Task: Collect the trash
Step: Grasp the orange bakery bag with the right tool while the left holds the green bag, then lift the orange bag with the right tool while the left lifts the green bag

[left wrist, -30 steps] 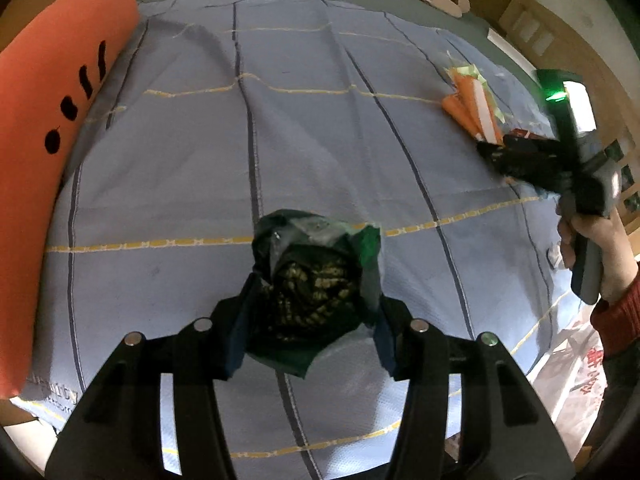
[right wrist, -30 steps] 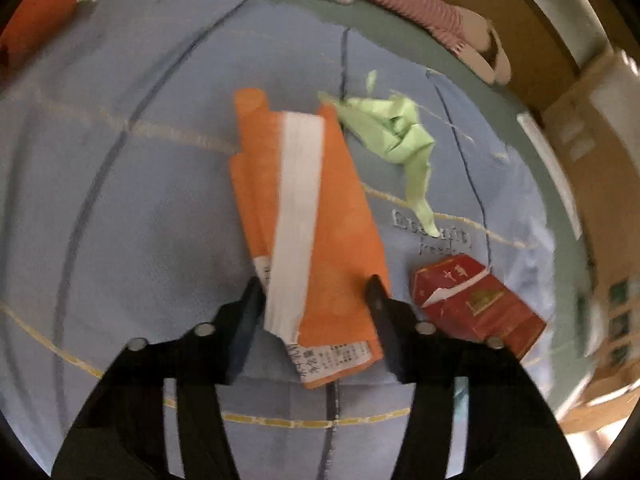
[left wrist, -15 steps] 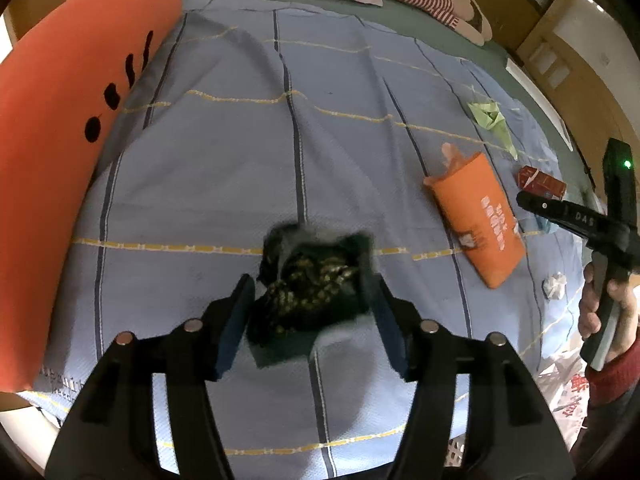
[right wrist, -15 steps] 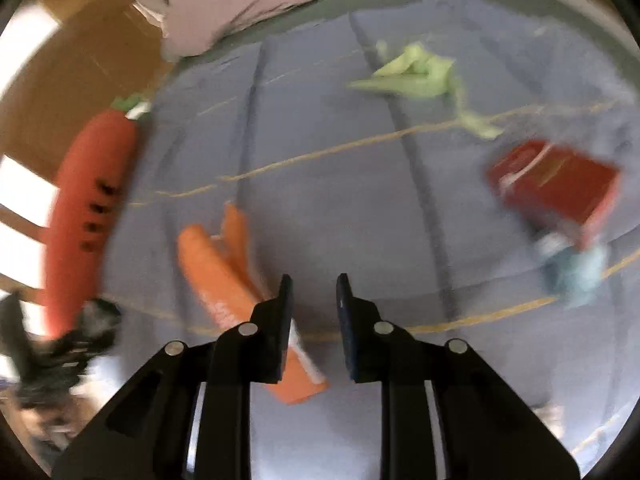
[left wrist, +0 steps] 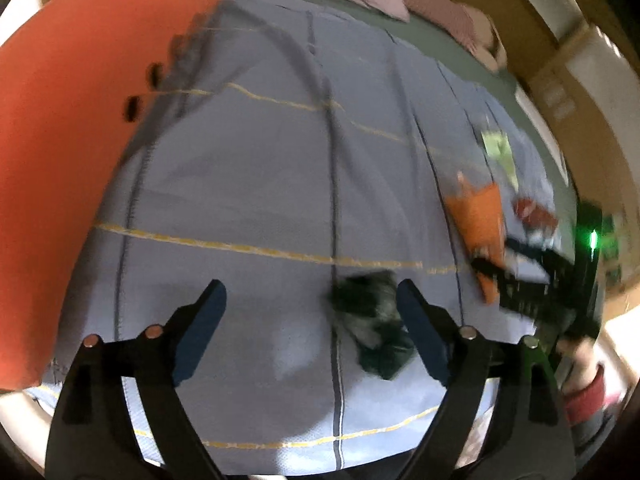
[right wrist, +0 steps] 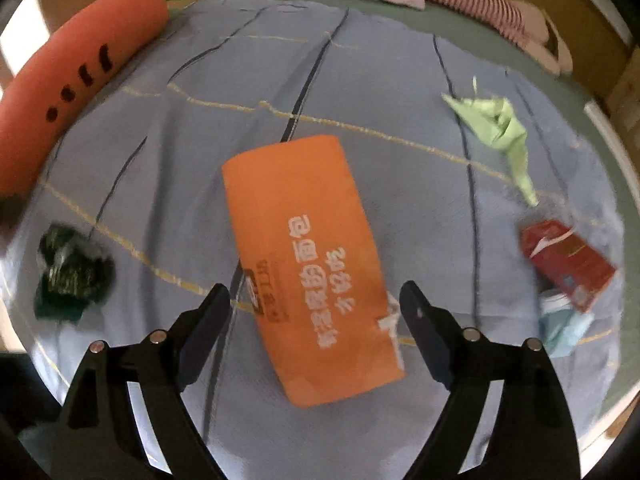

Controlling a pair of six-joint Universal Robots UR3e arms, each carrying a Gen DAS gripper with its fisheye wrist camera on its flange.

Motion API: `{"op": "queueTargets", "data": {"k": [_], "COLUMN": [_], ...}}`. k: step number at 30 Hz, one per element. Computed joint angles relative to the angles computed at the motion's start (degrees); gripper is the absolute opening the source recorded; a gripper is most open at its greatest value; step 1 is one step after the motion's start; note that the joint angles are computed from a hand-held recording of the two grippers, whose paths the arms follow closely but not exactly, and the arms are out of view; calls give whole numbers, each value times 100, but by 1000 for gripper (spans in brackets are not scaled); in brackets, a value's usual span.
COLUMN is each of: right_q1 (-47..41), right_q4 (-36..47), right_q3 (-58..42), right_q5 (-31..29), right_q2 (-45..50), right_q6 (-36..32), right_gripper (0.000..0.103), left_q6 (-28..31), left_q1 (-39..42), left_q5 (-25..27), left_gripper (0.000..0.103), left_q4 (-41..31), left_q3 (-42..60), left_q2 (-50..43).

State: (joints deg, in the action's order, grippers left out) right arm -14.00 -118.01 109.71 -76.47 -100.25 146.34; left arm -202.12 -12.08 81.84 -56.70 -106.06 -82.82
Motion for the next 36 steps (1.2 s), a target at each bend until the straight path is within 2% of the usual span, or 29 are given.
{"op": "queueTargets", "data": {"k": [2,5,6,8,9,12,15,16,18,28,36], "right_q1": [138,210,196,194,203,145,78,46,44,-163,-405], "right_q4": [2,-18,-22,86,185,113,12,5,-31,370,880], "right_q3": [-82,-9,26,22,-20,139,329,392,467,630,537], "right_q5": [-64,-58,-45,-37,-34,31,173,211,248,498,649], "right_q2": [145,122,122,204,176,-8,-175,-295,-429,-1464,-2126], "right_q6": [247,253,230,210,224,206,271,277,313,190,67], "right_gripper": [85,85,82,68,68,67,66,66,66,66,66], "left_q6": [13,28,25,25,15,21,55,46,32,125,132], "left_q1": [-386,-863,-985,-1307,-1419,-1617,-1661,-1642,-1659,-2148,-2489], "left_q5": [239,543,636,949,1068,1396,1569,1550,1577,2337,2784], "left_gripper": [88,90,90,90,90,71,57,56,55,54,54], "left_q4": [-12,43,19,-88,-119,-125,173,263,441,1546,1707], "left_q3": [298,662,766,1089,1163,1286,1128,1059,969,703,878], "left_q2": [-402,-986,-1148,-1623,-1746,-2055,-1982,-1912,-1807,-1466,-1405]}}
